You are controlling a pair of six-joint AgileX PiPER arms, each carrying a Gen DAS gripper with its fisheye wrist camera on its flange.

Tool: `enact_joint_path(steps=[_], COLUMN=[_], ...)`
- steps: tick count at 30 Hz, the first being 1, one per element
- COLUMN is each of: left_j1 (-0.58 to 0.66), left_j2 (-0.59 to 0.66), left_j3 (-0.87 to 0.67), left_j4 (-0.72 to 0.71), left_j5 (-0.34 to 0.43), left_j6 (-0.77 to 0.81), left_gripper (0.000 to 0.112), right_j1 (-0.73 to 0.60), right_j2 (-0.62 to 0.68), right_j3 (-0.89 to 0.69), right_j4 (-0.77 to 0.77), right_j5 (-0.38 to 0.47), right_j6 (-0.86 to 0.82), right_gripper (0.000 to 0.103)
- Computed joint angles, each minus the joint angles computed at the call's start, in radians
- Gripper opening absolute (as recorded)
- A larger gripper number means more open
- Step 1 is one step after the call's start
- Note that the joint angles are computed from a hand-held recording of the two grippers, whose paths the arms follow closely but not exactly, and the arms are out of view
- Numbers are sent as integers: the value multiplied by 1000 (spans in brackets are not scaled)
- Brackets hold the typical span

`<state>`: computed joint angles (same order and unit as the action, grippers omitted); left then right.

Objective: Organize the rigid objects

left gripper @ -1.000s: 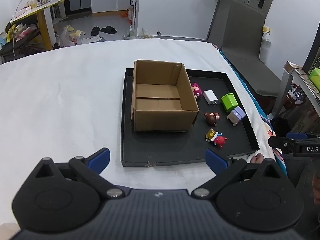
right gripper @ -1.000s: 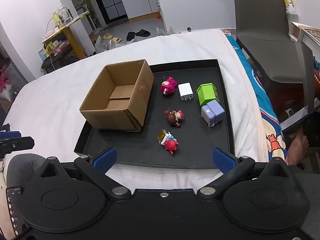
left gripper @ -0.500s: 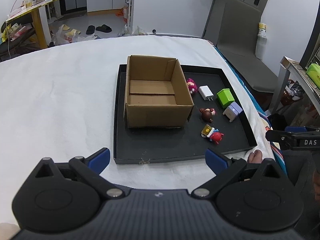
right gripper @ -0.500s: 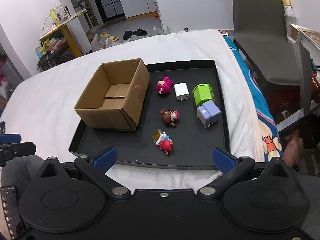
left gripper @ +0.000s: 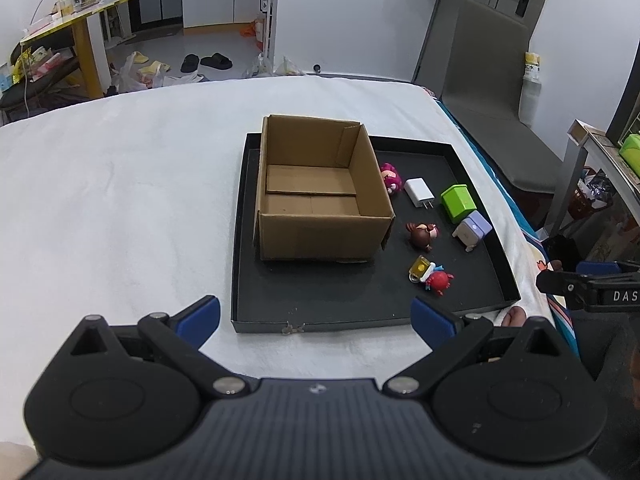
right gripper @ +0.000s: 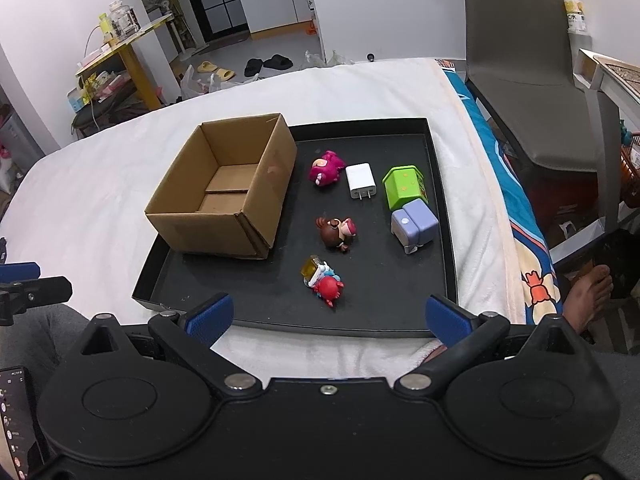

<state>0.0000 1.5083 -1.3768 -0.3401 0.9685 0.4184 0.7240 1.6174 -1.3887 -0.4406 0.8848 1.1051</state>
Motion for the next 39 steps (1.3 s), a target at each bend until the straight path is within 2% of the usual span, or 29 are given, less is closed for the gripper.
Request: enact_joint_path(steps=[18, 27, 39], left_j1=[-10, -3, 0], left_j2=[0, 0, 21], left_j3=[8, 20, -4], left_j4=[12, 6, 11], left_j5=[-4, -33, -10], left_j6=[-13, -33, -40], left_gripper=[101, 101, 101], right_j1=[11, -3, -6], right_j2=[-1, -3, 4], right_j3=[-9, -3, -10], right_j4=[-5, 21, 18], right_j5=[2, -14, -8], right_j6=[6, -1, 5], right_gripper=[103, 103, 103])
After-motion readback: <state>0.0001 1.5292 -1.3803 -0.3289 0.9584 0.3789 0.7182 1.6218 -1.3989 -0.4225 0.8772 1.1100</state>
